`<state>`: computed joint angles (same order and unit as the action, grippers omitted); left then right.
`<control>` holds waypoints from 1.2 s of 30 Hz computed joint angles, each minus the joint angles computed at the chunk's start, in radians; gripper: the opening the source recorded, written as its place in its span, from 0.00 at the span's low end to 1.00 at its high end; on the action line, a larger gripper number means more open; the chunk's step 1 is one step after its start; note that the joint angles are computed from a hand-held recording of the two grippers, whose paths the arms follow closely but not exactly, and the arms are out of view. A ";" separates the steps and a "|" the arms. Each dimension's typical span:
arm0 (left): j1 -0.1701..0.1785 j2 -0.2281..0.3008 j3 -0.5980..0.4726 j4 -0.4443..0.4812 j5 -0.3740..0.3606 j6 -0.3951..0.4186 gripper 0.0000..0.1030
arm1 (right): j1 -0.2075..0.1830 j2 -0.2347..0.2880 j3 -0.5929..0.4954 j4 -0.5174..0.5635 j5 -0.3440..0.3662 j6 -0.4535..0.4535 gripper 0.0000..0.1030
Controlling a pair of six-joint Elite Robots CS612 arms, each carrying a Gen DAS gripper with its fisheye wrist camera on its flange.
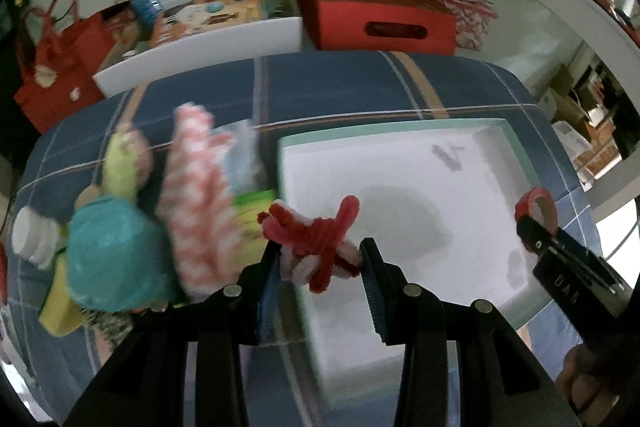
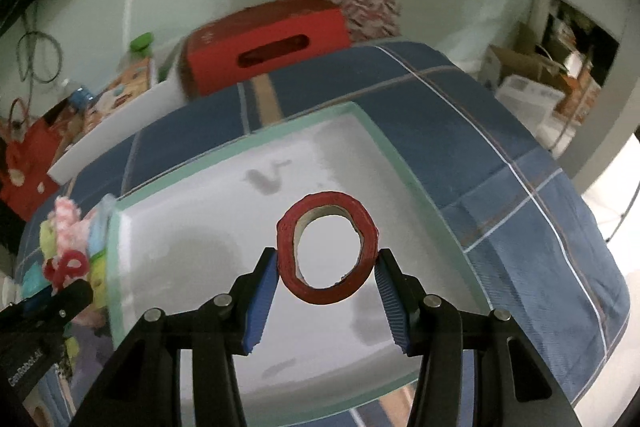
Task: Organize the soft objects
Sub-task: 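Carry both items over white tray and open both tools to drop them, then lift both open tools away from the tray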
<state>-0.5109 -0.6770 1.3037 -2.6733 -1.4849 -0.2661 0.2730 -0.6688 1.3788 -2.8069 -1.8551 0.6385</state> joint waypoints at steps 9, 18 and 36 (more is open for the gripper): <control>-0.017 0.041 -0.038 -0.002 -0.023 0.007 0.42 | -0.015 -0.011 0.026 -0.001 0.017 0.034 0.51; -0.009 0.010 0.022 -0.077 -0.023 -0.025 0.73 | -0.006 -0.022 0.032 -0.013 -0.008 0.010 0.60; 0.037 -0.064 0.161 -0.225 0.110 -0.158 0.94 | 0.030 -0.004 -0.020 -0.016 0.026 -0.119 0.79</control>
<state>-0.4743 -0.7409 1.4646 -2.8986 -1.3752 -0.4237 0.3031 -0.6729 1.3591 -2.8229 -1.8288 0.5192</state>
